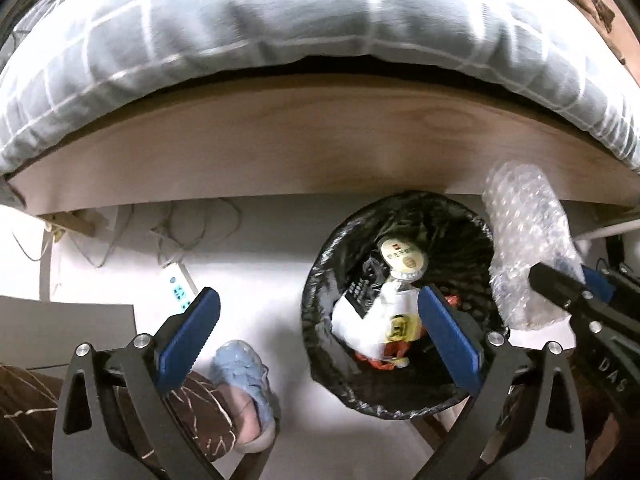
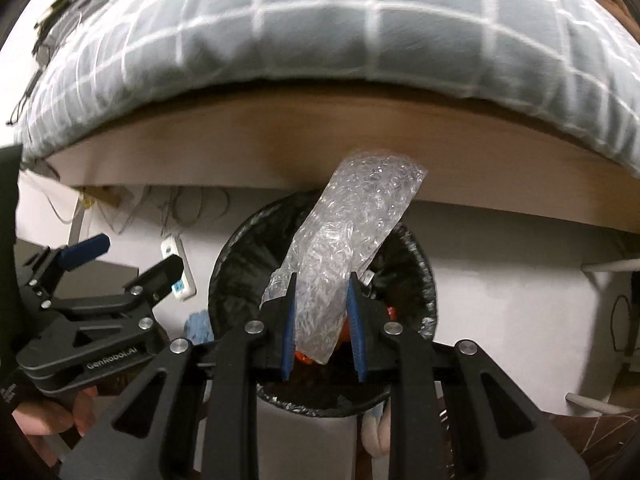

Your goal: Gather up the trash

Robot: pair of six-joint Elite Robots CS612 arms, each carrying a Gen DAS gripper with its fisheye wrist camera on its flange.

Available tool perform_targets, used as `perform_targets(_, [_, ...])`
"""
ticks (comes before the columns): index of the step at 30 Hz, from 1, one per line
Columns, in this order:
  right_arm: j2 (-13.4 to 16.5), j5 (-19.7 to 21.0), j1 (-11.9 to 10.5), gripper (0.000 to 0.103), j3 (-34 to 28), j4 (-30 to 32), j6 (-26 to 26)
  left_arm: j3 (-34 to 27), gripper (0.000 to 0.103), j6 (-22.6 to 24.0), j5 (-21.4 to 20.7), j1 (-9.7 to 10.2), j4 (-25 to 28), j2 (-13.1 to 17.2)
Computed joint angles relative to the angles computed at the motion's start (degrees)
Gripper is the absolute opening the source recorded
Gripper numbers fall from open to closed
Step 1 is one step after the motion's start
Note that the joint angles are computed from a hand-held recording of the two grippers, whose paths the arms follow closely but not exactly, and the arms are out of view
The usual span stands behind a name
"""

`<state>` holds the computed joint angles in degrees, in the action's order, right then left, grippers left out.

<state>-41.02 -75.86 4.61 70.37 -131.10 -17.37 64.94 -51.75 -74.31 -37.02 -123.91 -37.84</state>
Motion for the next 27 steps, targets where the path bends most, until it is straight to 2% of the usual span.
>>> perform_targets(9, [0.47, -1.81, 1.32, 0.026, -0.62, 2.85, -0.72, 1.93, 0.097, -0.71, -0.22, 0.51, -0.92, -0.8])
perform_targets(12, [0.71, -2.8, 1.87, 0.035, -0.55, 2.01, 0.33, 2.02, 0.097, -0.67, 0.45, 0.49, -1.04, -1.04])
perform_targets(16, [0.56, -3.7, 1.93, 0.053, -0.08, 0.47, 1.22, 2.41, 0.097, -0.91, 0.85, 0.44, -1.23, -1.36])
perform_targets(19, [0.32, -4.19, 1.93, 0.059, 0.39, -0.93, 1.56, 2.71, 0.097, -1.2, 1.33, 0.37, -1.09, -1.71])
perform_targets(23, [-0.36, -5.26, 1.74, 0.079, 1.43, -4.77, 2.51, 3.22, 0.097, -1.26, 2.72, 0.18, -2.6, -2.47])
perform_targets(27, [-1.6, -5.64, 1.28, 0.084, 2.73, -10.4, 4.22, 3.54, 0.097, -0.51, 4.87, -0.19, -5.99, -3.52])
